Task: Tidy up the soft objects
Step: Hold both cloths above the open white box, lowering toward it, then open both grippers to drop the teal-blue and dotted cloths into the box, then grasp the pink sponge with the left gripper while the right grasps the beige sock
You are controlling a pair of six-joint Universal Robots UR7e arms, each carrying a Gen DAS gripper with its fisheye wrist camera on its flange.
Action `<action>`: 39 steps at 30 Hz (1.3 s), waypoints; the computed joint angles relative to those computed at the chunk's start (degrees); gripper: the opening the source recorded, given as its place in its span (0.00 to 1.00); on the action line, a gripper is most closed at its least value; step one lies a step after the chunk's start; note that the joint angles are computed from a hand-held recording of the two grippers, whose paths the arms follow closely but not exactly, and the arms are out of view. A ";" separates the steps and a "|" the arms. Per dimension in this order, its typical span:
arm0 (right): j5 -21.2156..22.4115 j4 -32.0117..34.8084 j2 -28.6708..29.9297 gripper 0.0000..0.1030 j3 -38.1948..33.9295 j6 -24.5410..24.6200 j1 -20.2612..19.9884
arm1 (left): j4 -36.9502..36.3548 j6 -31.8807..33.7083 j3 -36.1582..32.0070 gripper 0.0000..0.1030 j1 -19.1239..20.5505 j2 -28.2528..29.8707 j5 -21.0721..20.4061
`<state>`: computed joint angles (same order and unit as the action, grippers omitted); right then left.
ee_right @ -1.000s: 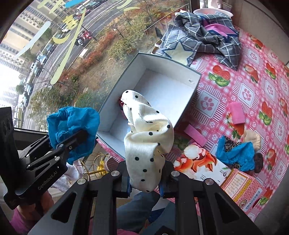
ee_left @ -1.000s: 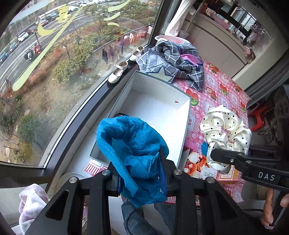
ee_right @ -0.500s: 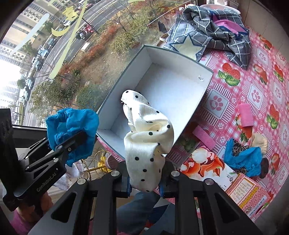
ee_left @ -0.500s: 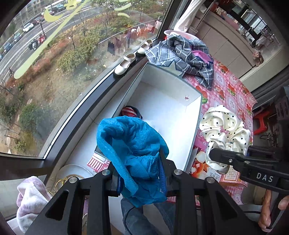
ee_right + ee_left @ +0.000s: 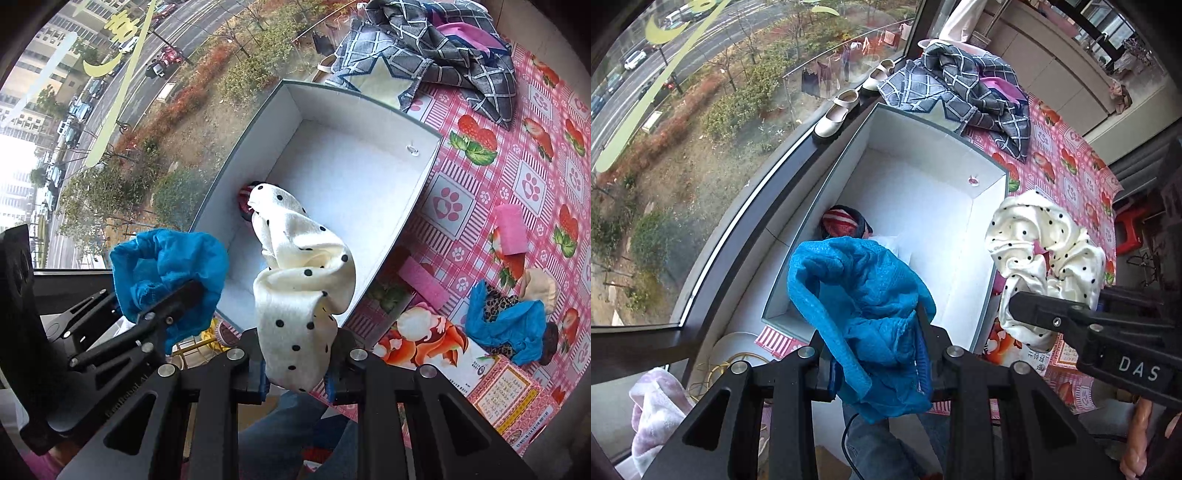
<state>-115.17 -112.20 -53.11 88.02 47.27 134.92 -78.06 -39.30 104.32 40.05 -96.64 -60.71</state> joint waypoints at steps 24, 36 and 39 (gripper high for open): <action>-2.49 -1.26 0.23 0.75 -1.54 0.12 -0.54 | -2.07 4.55 0.42 0.81 -0.45 2.02 0.35; -3.81 2.86 -7.74 0.90 4.14 8.80 -1.37 | -8.77 7.95 0.63 1.00 -2.58 4.36 -3.00; -3.90 3.45 -11.42 0.90 7.17 12.17 -1.45 | -9.54 9.40 0.48 1.00 -3.34 5.68 -4.54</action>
